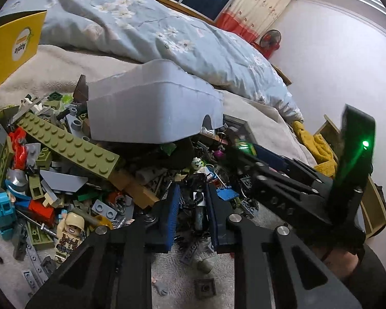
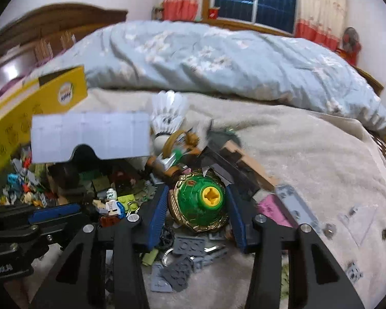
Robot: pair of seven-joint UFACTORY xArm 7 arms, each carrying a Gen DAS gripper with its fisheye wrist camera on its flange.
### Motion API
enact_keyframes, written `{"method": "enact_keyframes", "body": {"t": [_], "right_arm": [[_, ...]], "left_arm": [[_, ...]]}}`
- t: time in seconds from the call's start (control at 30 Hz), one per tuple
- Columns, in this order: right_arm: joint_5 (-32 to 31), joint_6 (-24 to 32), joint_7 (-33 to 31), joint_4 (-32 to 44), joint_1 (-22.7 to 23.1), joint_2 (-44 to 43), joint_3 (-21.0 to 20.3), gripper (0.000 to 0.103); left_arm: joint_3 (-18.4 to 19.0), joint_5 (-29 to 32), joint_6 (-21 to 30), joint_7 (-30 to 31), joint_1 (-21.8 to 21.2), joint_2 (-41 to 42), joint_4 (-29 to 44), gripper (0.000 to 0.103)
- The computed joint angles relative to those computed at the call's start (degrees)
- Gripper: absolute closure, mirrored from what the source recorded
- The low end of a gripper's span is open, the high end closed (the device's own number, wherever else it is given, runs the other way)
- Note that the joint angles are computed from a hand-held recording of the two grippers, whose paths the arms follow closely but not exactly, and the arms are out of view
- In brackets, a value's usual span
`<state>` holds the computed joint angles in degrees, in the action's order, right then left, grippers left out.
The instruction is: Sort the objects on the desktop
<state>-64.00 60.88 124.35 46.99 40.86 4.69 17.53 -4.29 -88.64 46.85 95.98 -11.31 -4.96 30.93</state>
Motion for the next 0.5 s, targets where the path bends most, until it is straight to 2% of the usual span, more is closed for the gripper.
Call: {"method": "enact_keyframes", "body": {"t": [0.07,0.17,0.3,0.37,0.5], "right_arm": [[-0.36,3.35,2.7,0.07,1.36,-0.5,0.98,0.058],[-0.24,9.06,7.69,0.33,3.97,-1.88,3.08,0.058],[2.05,11.18,10.23,2.52,5.6,-3.56,4.94,0.058],[2.88,13.99,8.82,5.65,6.64,-3.15,5.8,0.058],[-1.72,20.86,9.86,11.83,10.27,-1.72,7.86,0.058]], "left_arm": [[0.79,-2.51,1.05,2.19,0.63,-1.44,-1.09,0.082],[3.02,-7.13,5.44,7.69,2.5,-6.46,-5.09,0.082],[2.17,-6.76,0.8,9.32,2.8,-15.14,-9.97,0.082],[2.8,-4.76,0.08,8.87,2.8,-20.94,-12.69,0.082],[8.39,5.13,4.43,4.74,4.6,-35.31,-17.64,0.082]]}}
